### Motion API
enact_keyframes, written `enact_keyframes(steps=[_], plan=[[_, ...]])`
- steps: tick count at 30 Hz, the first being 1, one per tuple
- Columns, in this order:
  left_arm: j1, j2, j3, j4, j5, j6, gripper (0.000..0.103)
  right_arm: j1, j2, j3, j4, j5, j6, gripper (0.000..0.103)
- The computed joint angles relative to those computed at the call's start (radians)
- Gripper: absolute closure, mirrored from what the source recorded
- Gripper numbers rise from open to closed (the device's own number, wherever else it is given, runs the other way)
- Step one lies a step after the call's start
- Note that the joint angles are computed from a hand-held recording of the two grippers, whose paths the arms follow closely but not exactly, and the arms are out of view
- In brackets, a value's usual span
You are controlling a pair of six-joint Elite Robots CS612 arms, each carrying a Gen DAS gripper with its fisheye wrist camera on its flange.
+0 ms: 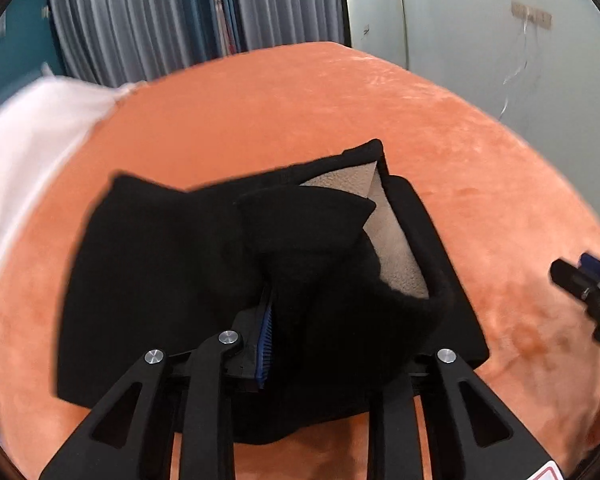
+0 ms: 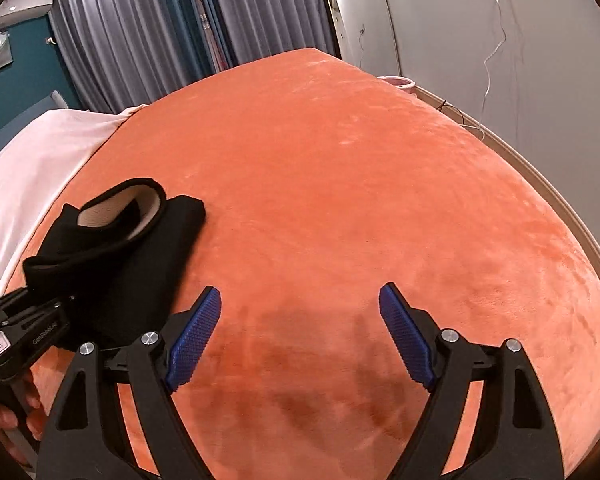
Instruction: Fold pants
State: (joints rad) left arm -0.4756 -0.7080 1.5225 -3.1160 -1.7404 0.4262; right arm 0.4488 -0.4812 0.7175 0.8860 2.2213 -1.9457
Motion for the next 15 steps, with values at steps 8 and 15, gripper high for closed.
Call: enact_keyframes(steps=[8, 15], plan=[[-0.019, -0.06, 0.088, -0.141, 0.09, 0.031, 0.044, 0.009, -0.008, -0.003, -0.022, 0.019, -0.024, 0.024], [0.018, -0.12, 0.134, -0.153, -0.007, -0.009, 0.029, 0.016, 0.008, -0.064, 0.003, 0.037, -0.066, 0.024]])
